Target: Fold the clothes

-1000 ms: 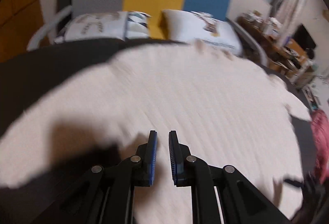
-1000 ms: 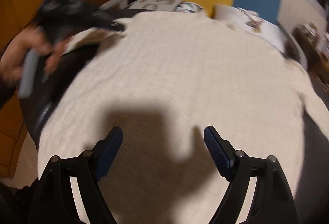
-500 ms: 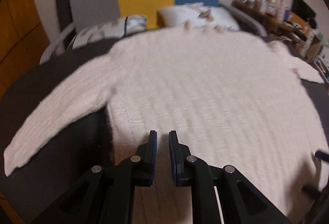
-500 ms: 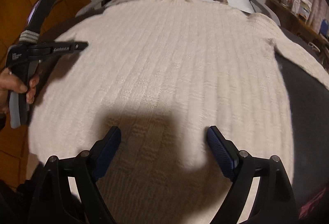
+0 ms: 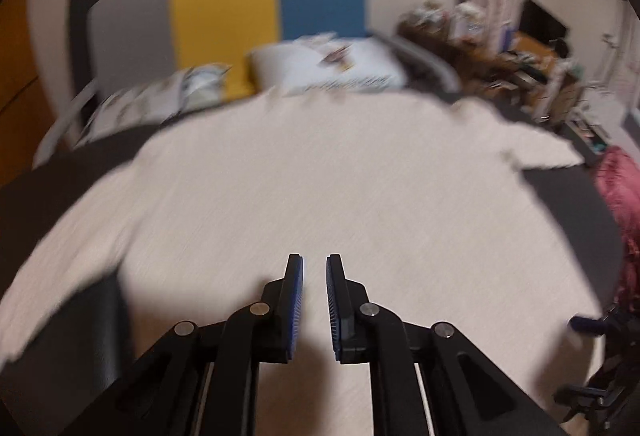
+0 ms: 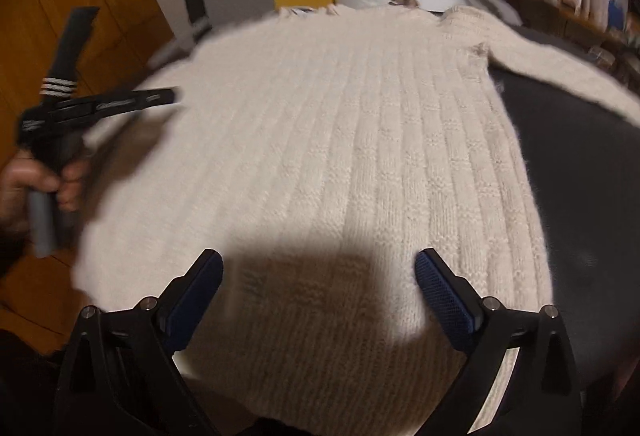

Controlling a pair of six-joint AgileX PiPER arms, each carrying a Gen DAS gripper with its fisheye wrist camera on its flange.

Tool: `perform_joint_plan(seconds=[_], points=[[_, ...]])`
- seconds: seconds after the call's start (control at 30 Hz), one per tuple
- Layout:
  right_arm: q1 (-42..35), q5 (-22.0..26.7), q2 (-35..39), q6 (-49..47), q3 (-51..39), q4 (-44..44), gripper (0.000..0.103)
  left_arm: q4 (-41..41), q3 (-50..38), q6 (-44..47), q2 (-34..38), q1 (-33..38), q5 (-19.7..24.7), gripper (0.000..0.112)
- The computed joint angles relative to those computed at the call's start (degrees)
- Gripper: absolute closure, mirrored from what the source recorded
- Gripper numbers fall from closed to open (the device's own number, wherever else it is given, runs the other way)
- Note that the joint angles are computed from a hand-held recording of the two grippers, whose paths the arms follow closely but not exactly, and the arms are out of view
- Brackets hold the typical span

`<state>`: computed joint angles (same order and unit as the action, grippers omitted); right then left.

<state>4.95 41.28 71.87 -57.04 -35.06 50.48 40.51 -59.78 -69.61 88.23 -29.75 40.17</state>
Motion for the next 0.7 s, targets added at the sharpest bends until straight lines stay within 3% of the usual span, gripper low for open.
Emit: perform_joint_plan(seconds=[0.17,0.27,0.37,0.43,0.57,0.7], points=[[-24.1,15.7,8.0,-9.1,-8.2,9.8,0.005,-7.6,-18.7,14.2,15.1,2.2,-3.6,0.102],[-35.7,20.6,16.8,-5.7,-17.7,10.2,0.005,-10.4,-32.0,22.2,24.8,1.9,-2.8,0.102],[-43.8,25.2,29.5,0.9,-33.0,12.1,0.005,-15.3,-45.1,31.2,34.2,1.7,-0.3,0.102],[-46.0,25.1,38.5,9.4,-44.4,13.4,0.005,-18.6,-52.2,35.2,39.3,1.8,2.1,0.102],[-46.2,19.6,54.5,27.6,-67.4,11.0,0.005,-25.1,-61.9,39.9,46.8,2.6,7.3,0.101],[-44.3,18.0,67.1,38.5,-89.5,6.8,0.005,-26.3,-57.7,40.4,45.0,3.3,3.6,0.100]])
